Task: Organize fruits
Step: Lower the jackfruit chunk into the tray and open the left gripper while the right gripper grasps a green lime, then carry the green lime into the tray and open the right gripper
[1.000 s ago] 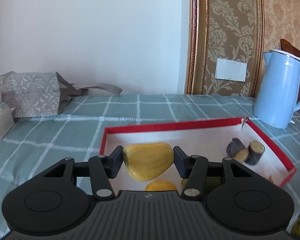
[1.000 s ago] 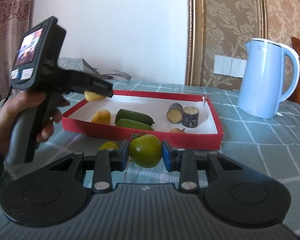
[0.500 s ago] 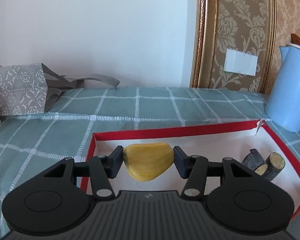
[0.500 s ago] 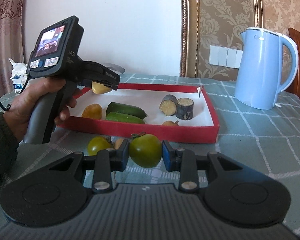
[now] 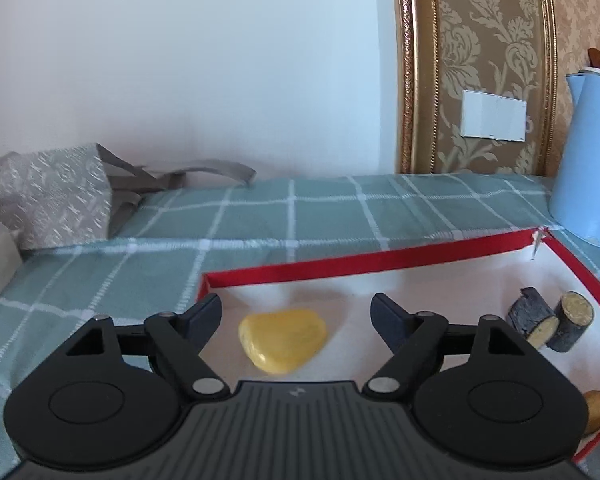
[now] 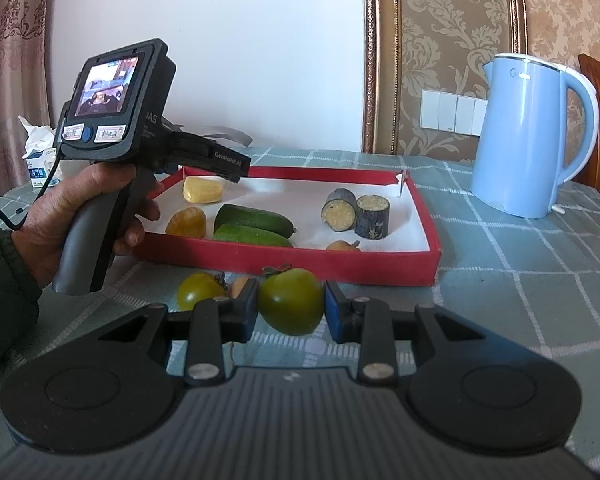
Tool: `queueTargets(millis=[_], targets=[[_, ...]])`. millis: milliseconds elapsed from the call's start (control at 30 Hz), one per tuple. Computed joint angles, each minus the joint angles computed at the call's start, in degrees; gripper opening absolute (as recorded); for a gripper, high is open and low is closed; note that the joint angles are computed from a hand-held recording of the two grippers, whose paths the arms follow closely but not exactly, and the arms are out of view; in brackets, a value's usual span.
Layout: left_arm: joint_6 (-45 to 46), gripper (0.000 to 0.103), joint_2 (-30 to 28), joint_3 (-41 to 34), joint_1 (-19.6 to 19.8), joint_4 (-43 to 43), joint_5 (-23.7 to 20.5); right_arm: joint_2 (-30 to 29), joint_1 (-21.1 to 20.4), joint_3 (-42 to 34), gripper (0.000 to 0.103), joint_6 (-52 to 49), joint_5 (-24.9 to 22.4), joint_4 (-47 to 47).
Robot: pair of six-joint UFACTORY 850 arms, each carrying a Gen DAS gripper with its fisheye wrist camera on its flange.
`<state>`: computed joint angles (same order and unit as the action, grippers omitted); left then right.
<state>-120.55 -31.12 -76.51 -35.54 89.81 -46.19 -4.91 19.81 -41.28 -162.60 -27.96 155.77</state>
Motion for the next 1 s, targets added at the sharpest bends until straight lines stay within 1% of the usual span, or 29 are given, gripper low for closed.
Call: queueTargets(millis=[133,333,467,633,833,900,1000], targets=[[-0.1,0.082,0.5,0.4,-0.1,-0.2,-0.4,-0.1,0.0,0.0,0.032,-0.3,-0.1,0.3],[-2.7,0.082,2.6,2.9,-1.2,0.4,-4.7,-0.6,0.0,-0.4,0.032,-1.0,0.2,1.1],[-5.2,0.082,5.0,5.2,-2.1,-0.2,-5.5,-0.7,0.1,-0.4,0.032,-2.3,0.4,2.4],[-7.5,0.082,7.8,8.9,-4.4,-1.7,-7.2,-0.5,0.0,-0.1,0.032,-3.5,-0.1,3.6],[-11.4,0.082,11.5,14.4,-8.4,-1.3,-9.5,0.0,0.6,0.6,0.032,-6.7,-0.8,6.2],[-12.9,0.082,12.5,16.0,-9.7,-0.7,-9.6,0.0,0.9,0.6,0.032,-8.2,-0.7,7.7],[-14.7,0.082,13.4,17.9,-11.0,-0.1,-8.4,0.0,1.1,0.7,0.032,-9.2,-0.6,8.7]])
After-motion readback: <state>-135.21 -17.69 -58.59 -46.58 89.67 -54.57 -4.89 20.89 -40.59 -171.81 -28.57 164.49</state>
